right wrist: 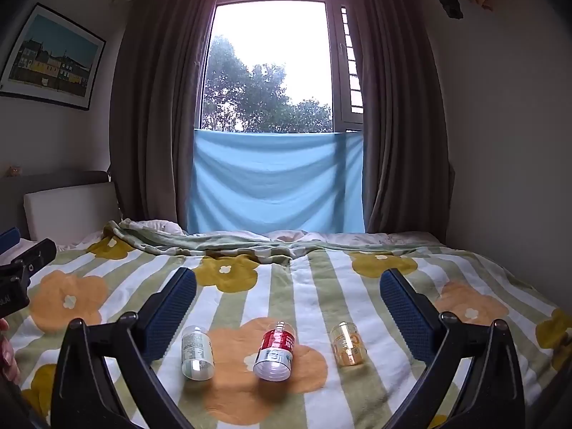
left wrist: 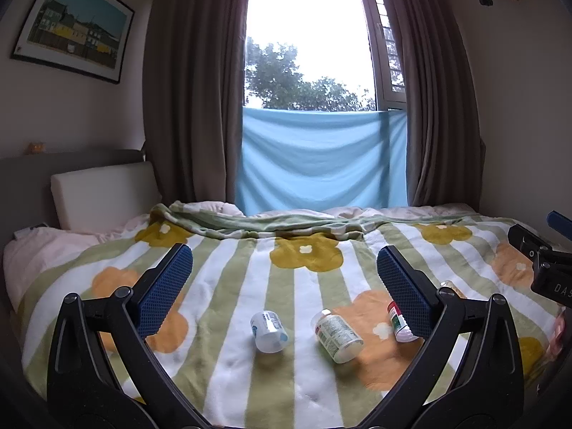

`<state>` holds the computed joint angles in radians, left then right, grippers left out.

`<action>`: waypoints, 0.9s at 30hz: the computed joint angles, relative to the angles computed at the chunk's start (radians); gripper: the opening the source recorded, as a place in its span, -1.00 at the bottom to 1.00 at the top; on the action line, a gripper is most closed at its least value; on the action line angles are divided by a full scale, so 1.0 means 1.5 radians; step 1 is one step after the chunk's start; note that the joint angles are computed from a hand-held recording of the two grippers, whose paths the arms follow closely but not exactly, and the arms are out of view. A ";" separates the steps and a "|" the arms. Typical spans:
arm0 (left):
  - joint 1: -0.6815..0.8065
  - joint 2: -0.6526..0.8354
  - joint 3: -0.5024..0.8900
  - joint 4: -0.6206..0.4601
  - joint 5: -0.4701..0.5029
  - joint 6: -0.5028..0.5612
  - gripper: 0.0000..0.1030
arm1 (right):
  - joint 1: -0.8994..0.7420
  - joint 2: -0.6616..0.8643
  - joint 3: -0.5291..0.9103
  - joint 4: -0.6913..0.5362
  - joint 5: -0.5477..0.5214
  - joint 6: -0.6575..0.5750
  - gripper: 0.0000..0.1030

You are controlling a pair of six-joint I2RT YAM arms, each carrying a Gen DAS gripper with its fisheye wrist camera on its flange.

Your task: Flip cup upside down

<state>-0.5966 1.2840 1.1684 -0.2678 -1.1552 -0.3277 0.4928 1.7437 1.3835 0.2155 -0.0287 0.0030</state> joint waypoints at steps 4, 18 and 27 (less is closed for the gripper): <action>0.007 -0.006 -0.003 0.000 0.013 -0.008 1.00 | -0.001 0.002 0.000 0.002 -0.002 0.000 0.99; 0.022 -0.018 -0.024 0.001 0.035 -0.019 1.00 | 0.007 -0.002 0.000 -0.004 0.001 0.002 0.99; 0.025 -0.017 -0.031 0.008 0.036 -0.019 1.00 | 0.011 0.001 -0.001 0.003 0.000 0.002 0.99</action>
